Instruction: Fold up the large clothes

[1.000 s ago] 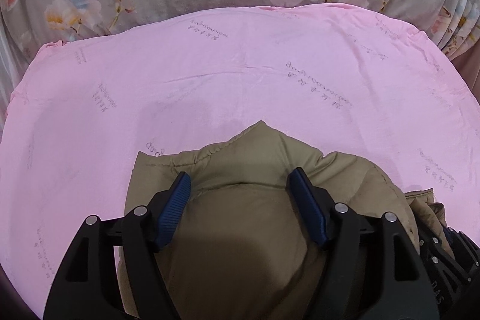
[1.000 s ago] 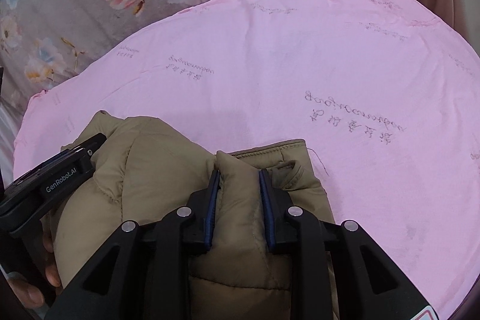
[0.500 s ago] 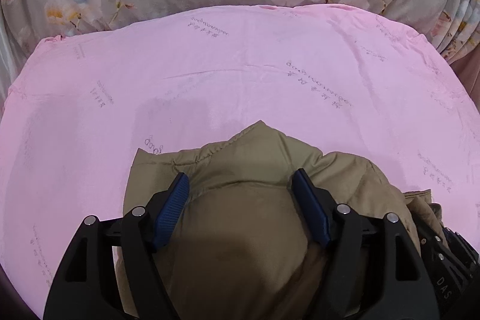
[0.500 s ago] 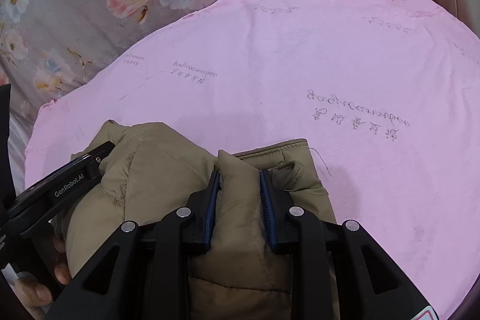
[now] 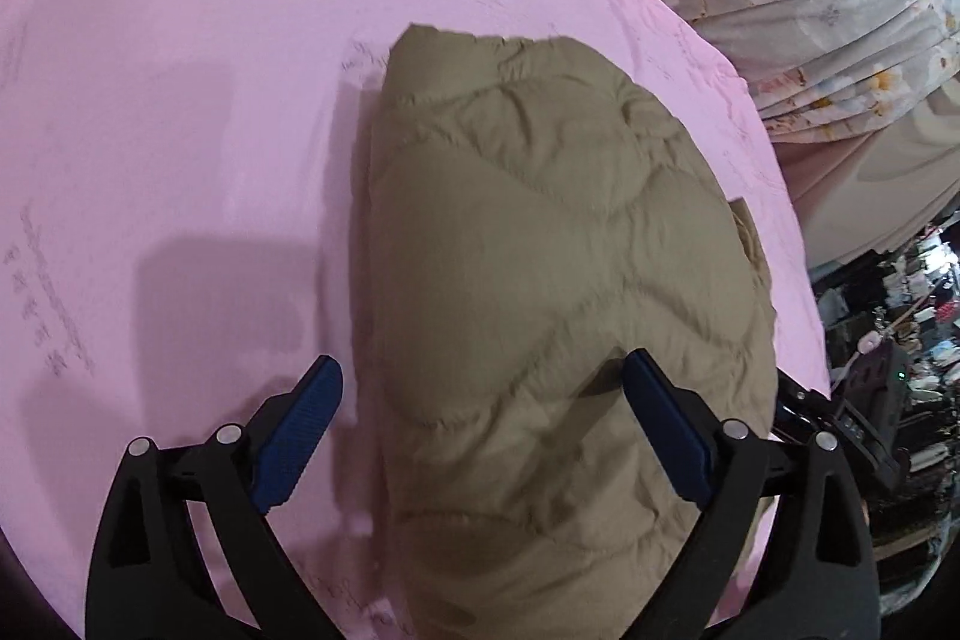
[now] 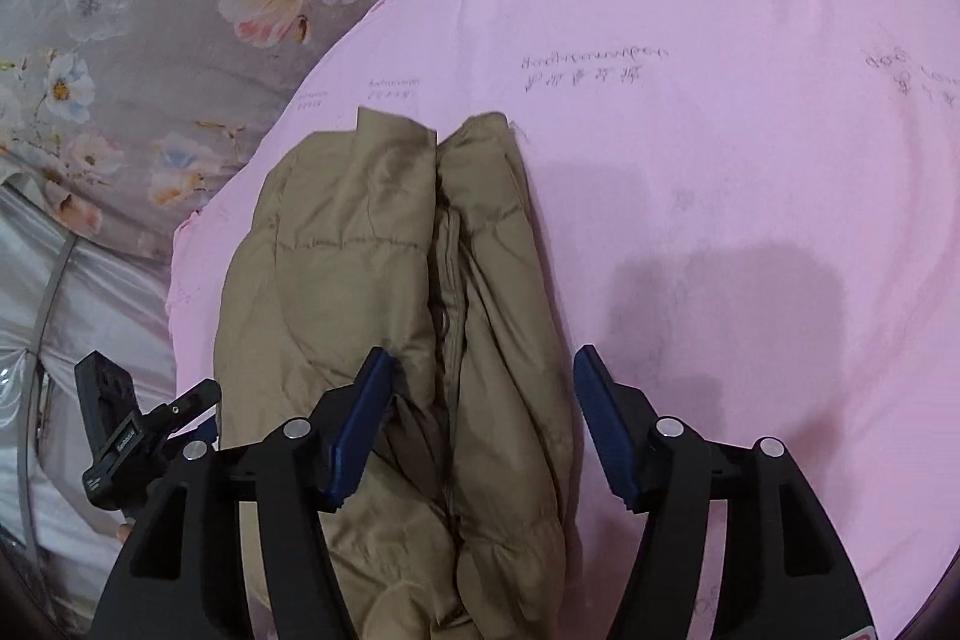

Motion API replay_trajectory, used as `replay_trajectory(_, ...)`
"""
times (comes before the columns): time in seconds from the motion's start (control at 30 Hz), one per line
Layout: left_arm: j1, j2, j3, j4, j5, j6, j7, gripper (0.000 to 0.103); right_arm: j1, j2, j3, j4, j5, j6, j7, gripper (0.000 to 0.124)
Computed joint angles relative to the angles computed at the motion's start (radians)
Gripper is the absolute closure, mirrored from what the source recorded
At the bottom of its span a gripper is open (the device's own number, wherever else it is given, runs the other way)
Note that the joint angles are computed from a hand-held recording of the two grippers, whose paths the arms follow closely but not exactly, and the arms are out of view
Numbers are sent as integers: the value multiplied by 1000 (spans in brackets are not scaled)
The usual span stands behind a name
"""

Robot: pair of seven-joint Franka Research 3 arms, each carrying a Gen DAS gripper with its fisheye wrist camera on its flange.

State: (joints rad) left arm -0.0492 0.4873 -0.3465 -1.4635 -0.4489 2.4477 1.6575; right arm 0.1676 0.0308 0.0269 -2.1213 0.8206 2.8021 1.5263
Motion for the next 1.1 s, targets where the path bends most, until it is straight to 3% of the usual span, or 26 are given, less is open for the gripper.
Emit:
replay_trajectory(0.07,27,-5,-39,-26,-65,-16,58,10,-3,5,6,4,122,-42,-82,55)
replay_trajectory(0.2,-31,-34,-10,-88,-12,87,35,5,9,21,22,1,277,-5,-183,53)
replay_trajectory(0.37,-35,-21,-18,-84,-3,127,13,5,6,59,34,37,451,-6,-361,53)
replay_trajectory(0.43,-37,-24,-20,-88,7,142,8,5,5,69,38,46,483,-10,-416,56)
replay_trajectory(0.53,-52,-40,-13,-103,44,168,-10,8,-9,83,40,70,577,-56,-494,74)
replay_trajectory(0.6,-65,-57,-3,-116,84,181,-20,11,-2,75,41,62,585,-35,-515,83)
replay_trajectory(0.77,-89,-76,15,-133,164,201,-63,14,17,61,42,49,560,10,-493,91)
replay_trajectory(0.93,-98,-82,22,-137,217,206,-100,16,46,56,45,37,389,90,-362,92)
replay_trajectory(1.1,-106,-79,26,-131,248,209,-129,17,39,59,48,37,362,87,-334,92)
